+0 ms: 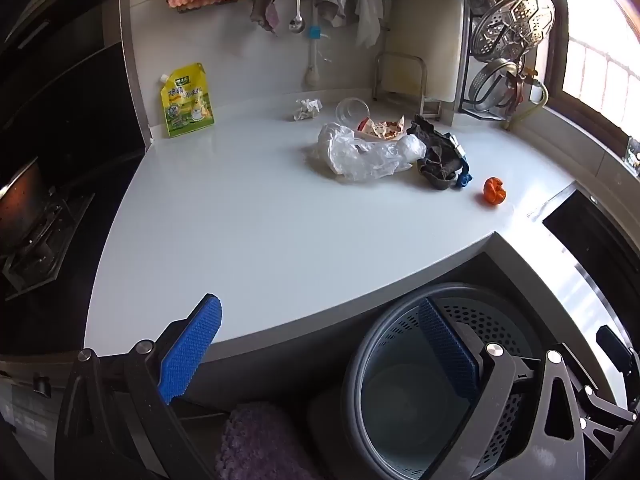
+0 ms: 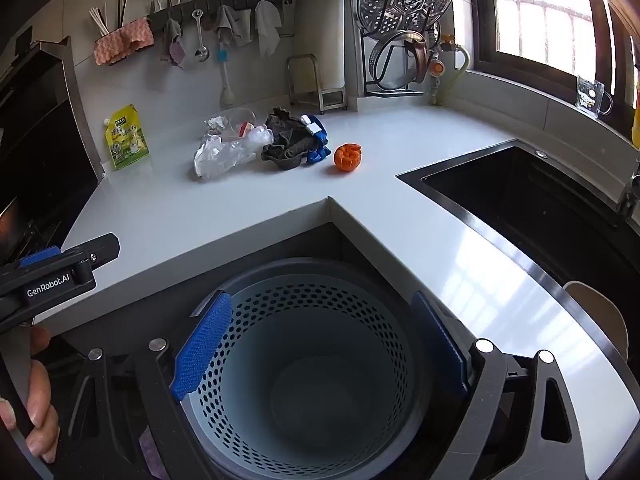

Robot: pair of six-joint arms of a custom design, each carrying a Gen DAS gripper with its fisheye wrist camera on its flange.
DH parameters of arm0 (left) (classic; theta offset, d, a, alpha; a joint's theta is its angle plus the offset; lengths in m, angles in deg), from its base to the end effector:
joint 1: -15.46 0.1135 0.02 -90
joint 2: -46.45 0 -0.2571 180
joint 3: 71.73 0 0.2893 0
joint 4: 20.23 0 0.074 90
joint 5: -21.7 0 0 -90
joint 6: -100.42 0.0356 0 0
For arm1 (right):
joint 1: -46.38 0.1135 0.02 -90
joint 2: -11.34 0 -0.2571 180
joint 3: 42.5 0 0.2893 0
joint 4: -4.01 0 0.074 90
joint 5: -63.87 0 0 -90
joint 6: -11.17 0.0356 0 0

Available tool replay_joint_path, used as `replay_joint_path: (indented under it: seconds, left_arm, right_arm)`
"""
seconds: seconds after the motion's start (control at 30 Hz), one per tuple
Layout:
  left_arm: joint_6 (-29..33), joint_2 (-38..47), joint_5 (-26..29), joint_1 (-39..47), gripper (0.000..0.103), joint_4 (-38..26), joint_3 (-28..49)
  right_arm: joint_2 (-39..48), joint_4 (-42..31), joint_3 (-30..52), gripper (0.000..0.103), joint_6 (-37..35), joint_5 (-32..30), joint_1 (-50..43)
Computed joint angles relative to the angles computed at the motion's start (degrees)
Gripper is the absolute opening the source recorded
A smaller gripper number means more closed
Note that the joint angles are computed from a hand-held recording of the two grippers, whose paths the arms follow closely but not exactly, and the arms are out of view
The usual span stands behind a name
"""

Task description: Collect trash

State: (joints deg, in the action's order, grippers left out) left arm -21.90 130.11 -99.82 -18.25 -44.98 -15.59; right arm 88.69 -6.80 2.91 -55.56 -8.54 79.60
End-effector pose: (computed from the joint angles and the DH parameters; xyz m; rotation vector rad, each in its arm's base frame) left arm 0.2699 -0.1577 0.1528 -0.1941 2.3054 0.1162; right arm 0.2472 0.1490 0.1380 -0.0439 2.2792 0.1608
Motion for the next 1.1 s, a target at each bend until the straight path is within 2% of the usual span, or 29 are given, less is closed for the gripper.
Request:
replay_joint_path:
  seconds: [0.4, 1.1]
  left_arm:
    - [1.0, -0.7, 1.2, 1.2, 0.097, 0.5, -0.5]
    - [0.1, -0.5, 0.0, 0.0, 0.097, 0.3, -0.6]
  right_arm:
    - [-0.5, 0.2, -0.4, 0.087, 0.0, 0.3, 0.0]
    - [-2.1, 0.0, -1.2, 0.087, 0.2, -0.2, -0.6]
